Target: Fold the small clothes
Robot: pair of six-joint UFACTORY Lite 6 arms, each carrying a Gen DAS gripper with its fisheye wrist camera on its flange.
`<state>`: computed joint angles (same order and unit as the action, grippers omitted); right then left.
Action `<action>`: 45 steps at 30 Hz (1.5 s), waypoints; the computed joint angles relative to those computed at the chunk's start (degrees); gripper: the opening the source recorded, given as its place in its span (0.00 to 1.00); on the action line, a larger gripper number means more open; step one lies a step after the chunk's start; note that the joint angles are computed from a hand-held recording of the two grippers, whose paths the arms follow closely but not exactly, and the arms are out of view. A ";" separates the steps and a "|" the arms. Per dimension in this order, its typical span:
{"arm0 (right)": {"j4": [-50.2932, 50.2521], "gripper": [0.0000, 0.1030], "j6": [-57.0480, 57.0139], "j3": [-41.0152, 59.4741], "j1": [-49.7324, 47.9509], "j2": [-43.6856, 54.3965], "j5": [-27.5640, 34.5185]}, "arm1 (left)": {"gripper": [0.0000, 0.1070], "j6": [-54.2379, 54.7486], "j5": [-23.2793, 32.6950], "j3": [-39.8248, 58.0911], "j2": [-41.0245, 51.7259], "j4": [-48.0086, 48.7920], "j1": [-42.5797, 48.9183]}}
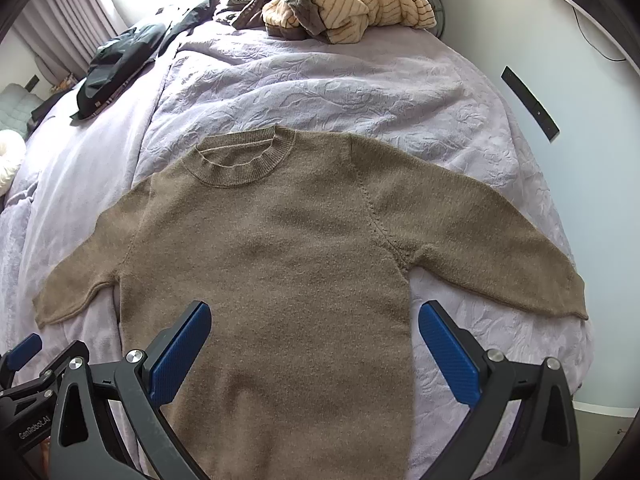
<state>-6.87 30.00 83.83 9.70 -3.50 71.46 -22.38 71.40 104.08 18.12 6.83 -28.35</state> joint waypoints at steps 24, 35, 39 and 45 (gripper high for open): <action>0.76 1.00 4.34 2.79 3.46 3.09 2.83 | 0.96 3.10 -3.20 -4.40 -1.59 -8.23 4.96; 2.45 1.00 5.78 4.70 8.82 5.11 5.36 | 0.96 14.98 -13.01 -17.31 -4.90 -15.11 20.02; 2.17 1.00 7.52 8.41 13.65 8.49 7.28 | 0.96 24.15 -18.34 -21.63 -2.21 -18.19 32.39; 2.30 1.00 11.07 17.21 22.47 16.54 10.92 | 0.96 30.94 -23.88 -12.27 14.98 -19.50 49.60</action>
<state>-4.57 41.08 101.04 32.18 13.04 82.38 8.56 47.52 91.81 33.10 -12.67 21.24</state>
